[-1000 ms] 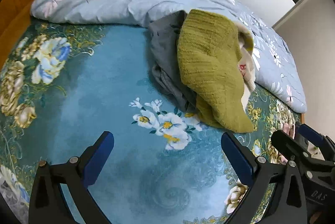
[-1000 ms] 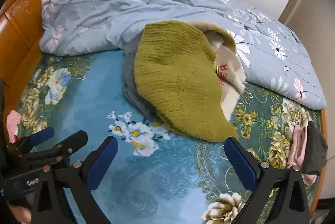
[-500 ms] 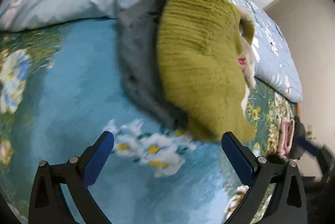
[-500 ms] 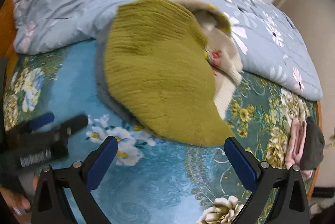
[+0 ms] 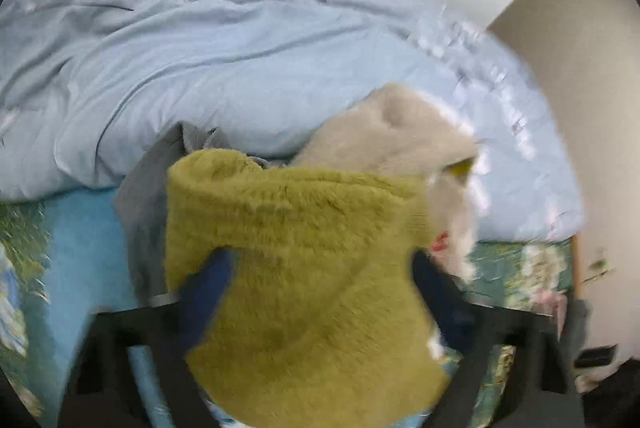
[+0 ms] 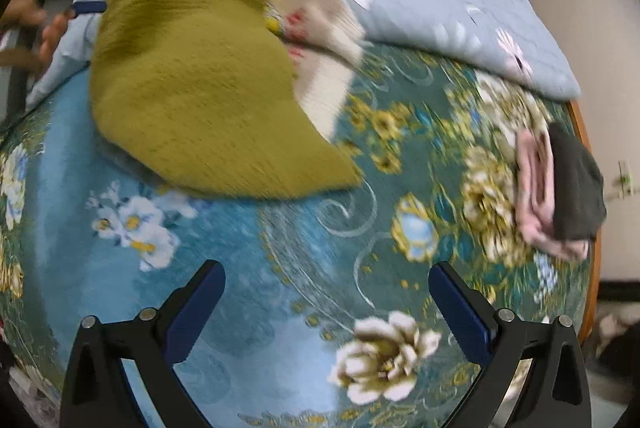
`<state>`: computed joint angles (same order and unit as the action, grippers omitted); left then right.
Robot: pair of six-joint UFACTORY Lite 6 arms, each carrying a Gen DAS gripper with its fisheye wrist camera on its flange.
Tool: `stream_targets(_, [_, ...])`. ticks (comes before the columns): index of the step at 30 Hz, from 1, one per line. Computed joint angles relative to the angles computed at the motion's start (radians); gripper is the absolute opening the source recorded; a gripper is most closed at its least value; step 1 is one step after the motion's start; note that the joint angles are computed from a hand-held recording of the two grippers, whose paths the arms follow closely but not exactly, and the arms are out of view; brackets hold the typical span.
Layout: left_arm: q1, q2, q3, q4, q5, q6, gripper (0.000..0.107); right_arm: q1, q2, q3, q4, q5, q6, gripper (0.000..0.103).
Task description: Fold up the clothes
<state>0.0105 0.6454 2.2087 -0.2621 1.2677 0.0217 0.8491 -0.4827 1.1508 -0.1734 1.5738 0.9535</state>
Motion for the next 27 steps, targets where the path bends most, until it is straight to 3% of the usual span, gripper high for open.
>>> stream_targets(2, [-0.016,0.077,0.097,0.043,0.034,-0.036,0.045,0.006,-0.039,-0.022,0.010,0.015,0.008,0.103])
stream_targets(3, [-0.004,0.070,0.088,0.026,0.031,-0.039,0.040,0.008,-0.057,-0.033,0.015,0.020,0.009,0.103])
stream_targets(5, [0.041,-0.017,-0.021,-0.038,-0.002,-0.005,0.015,0.017,-0.075,-0.041,0.020,0.036,0.018,0.103])
stream_targets(12, [0.268,-0.417,-0.436,-0.261,-0.005,0.196,0.010,0.118,-0.100,-0.039,0.033,0.031,0.128,0.103])
stream_targets(15, [0.420,-0.604,-0.613,-0.303,0.061,0.284,0.010,0.228,-0.084,-0.016,0.020,0.016,0.213,0.103])
stream_targets(17, [0.586,-0.728,-0.722,-0.318,0.158,0.386,0.009,0.307,-0.075,0.003,0.007,0.010,0.279,0.103])
stream_targets(22, [1.017,-0.889,-0.932,-0.211,0.360,0.647,0.008,0.486,-0.092,-0.004,-0.013,-0.015,0.421,0.103])
stream_targets(27, [1.310,-0.951,-1.079,-0.013,0.348,0.799,0.007,0.601,-0.181,-0.100,-0.006,-0.070,0.519,0.103])
